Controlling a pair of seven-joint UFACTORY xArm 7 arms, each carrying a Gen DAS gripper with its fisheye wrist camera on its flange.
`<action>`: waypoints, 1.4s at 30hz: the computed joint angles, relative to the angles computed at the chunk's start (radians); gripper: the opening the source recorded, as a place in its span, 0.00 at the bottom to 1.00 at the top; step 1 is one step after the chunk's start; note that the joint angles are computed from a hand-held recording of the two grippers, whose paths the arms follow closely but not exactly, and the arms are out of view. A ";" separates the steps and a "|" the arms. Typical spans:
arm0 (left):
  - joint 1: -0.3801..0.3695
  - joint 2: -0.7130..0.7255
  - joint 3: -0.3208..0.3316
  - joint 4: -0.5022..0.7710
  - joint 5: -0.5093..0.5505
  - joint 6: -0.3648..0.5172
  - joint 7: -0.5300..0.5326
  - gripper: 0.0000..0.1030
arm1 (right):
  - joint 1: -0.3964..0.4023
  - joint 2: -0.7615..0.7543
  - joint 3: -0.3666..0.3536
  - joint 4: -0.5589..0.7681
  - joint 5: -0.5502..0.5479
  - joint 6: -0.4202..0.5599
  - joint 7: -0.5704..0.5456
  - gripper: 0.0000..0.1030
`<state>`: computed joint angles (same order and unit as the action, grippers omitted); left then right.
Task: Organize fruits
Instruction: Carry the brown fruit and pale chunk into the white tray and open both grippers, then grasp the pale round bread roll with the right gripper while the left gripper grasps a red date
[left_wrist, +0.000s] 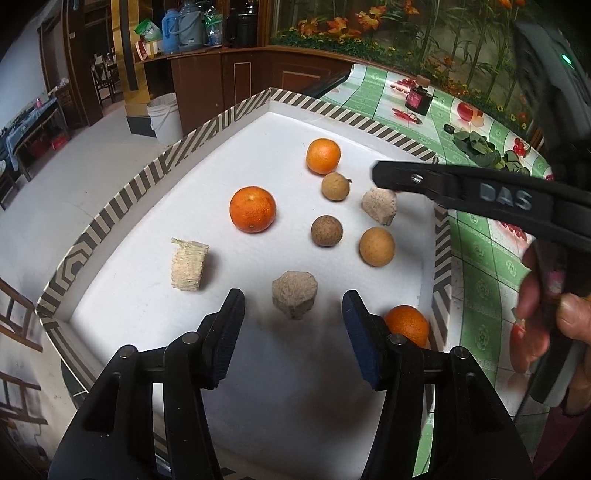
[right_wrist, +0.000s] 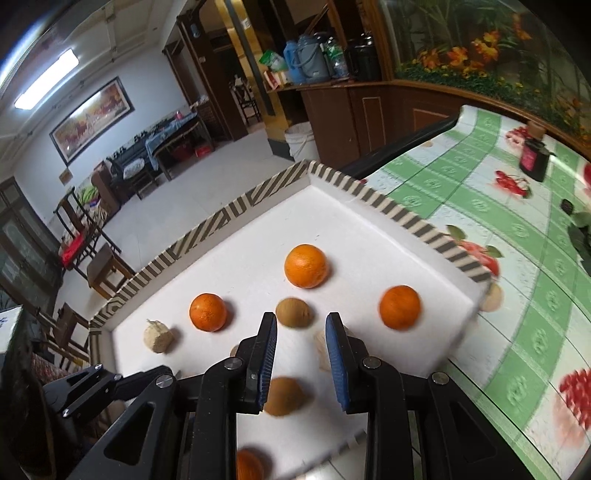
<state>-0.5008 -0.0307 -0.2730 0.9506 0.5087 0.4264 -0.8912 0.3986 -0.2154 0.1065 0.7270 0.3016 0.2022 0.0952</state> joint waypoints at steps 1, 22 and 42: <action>-0.001 -0.003 -0.001 0.001 0.011 0.001 -0.009 0.54 | 0.004 -0.017 -0.005 -0.013 0.009 0.000 -0.006 0.25; -0.147 0.157 -0.003 0.212 0.033 0.038 0.034 0.54 | -0.161 -0.445 -0.045 -0.374 -0.143 0.108 0.212 0.26; -0.307 0.375 0.061 0.550 -0.050 0.125 0.174 0.55 | -0.424 -0.701 -0.168 -0.516 -0.224 0.254 0.132 0.28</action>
<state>-0.8074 0.3442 -0.2116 1.5007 0.4590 0.5510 -0.7169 -0.0259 -0.9166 -0.0618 0.2106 0.0780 0.4565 0.2275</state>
